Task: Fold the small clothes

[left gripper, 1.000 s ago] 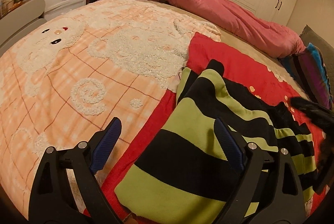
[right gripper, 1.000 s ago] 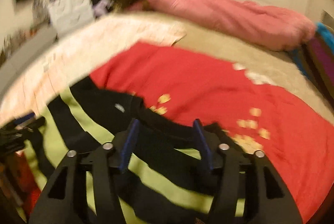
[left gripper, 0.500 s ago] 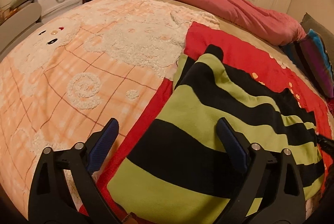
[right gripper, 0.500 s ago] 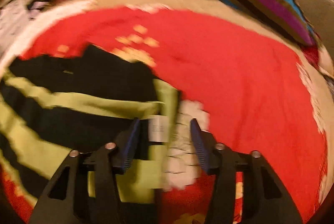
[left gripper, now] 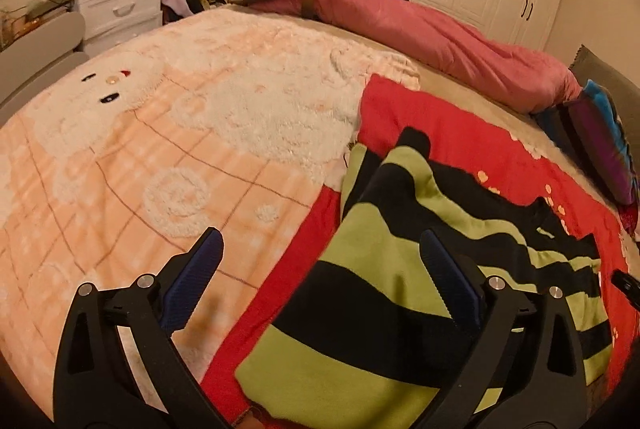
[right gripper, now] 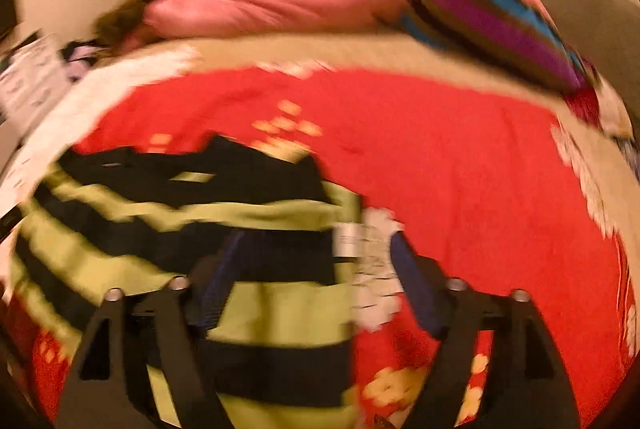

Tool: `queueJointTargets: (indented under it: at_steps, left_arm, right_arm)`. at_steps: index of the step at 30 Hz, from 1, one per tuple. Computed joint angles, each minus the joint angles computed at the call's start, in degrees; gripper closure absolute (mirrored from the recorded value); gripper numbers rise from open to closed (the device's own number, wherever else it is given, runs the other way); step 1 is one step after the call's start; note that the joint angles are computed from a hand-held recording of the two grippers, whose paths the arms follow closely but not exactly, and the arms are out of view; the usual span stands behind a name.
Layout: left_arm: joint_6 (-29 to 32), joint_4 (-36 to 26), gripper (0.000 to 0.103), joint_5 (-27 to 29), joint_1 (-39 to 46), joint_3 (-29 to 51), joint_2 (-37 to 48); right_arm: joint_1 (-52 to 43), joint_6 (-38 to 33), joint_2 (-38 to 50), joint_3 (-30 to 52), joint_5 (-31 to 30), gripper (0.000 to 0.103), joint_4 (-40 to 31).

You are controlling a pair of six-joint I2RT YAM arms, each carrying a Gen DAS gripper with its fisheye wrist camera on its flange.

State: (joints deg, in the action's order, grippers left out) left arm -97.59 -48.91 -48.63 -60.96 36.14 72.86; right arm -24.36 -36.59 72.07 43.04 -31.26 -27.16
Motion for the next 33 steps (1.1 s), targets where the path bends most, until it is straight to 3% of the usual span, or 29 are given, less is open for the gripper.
queueJointTargets:
  at_steps: [4, 7, 10, 19, 23, 26, 33]
  left_arm:
    - [-0.14, -1.71, 0.01, -0.24, -0.22, 0.9, -0.15]
    - [-0.25, -2.88, 0.01, -0.42, -0.29, 1.31, -0.88]
    - [-0.45, -3.56, 0.01, -0.55, -0.14, 0.89, -2.08]
    - [-5.96, -7.56, 0.01, 0.32, -0.39, -1.0, -5.72]
    - [-7.31, -8.54, 0.01, 0.65, -0.52, -1.48, -6.28]
    - [-6.38, -7.4, 0.01, 1.36, 0.15, -2.47, -7.21]
    - [-5.63, -4.76, 0.01, 3.76, 4.01, -7.56, -16.46]
  right_arm:
    - [0.15, -3.55, -13.35, -4.24, -5.83, 0.011, -7.76]
    - [2.46, -5.25, -22.26, -6.08, -8.52, 0.011, -15.58]
    - [7.35, -4.24, -28.5, -8.09, -7.58, 0.011, -18.09]
    - [35.05, 6.54, -44.13, -19.48, 8.92, 0.011, -13.73]
    - [53.38, 13.82, -48.72, -24.39, 22.14, 0.011, -9.45]
    - [64.99, 17.66, -46.82, -26.8, 31.88, 0.011, -4.54]
    - [78.69, 19.46, -40.47, -30.49, 41.63, 0.011, 6.07]
